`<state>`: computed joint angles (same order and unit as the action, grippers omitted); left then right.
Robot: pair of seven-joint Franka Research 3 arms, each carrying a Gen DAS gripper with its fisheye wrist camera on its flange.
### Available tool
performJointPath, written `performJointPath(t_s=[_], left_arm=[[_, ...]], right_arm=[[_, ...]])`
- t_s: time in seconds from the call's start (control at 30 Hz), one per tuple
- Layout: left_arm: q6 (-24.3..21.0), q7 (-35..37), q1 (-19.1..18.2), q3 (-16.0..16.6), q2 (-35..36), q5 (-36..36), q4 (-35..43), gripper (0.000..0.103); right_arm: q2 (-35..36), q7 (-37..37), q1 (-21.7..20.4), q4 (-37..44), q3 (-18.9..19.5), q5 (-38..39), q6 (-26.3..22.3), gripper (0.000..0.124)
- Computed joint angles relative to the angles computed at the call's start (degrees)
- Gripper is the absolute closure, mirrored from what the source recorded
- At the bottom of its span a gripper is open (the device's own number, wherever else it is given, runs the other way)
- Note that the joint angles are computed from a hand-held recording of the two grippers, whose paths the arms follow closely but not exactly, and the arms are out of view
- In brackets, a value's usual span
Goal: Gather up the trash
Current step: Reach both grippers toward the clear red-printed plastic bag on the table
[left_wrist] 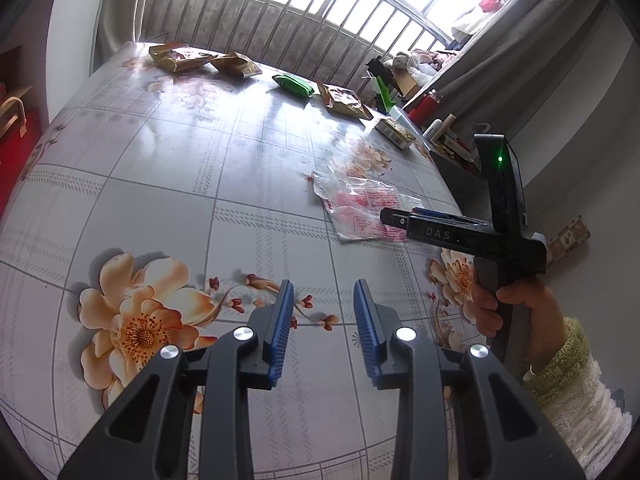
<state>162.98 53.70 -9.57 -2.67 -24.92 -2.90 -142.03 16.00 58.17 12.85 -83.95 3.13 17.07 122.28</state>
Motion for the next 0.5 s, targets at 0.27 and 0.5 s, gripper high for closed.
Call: performJointPath(t_s=[0.27,0.5], left_arm=[[-0.48,-0.89,-0.87,-0.29,-1.10,-0.13,-0.88,0.075],[-0.16,0.25,-2.13,0.41,-0.91,-1.09,-0.83,0.075]], right_arm=[[-7.14,-5.50,-0.74,-9.07,-0.15,1.52,0.04,0.069],[-6.37,-5.73,-3.09,-4.15,-0.99,7.49,-15.83,0.074]])
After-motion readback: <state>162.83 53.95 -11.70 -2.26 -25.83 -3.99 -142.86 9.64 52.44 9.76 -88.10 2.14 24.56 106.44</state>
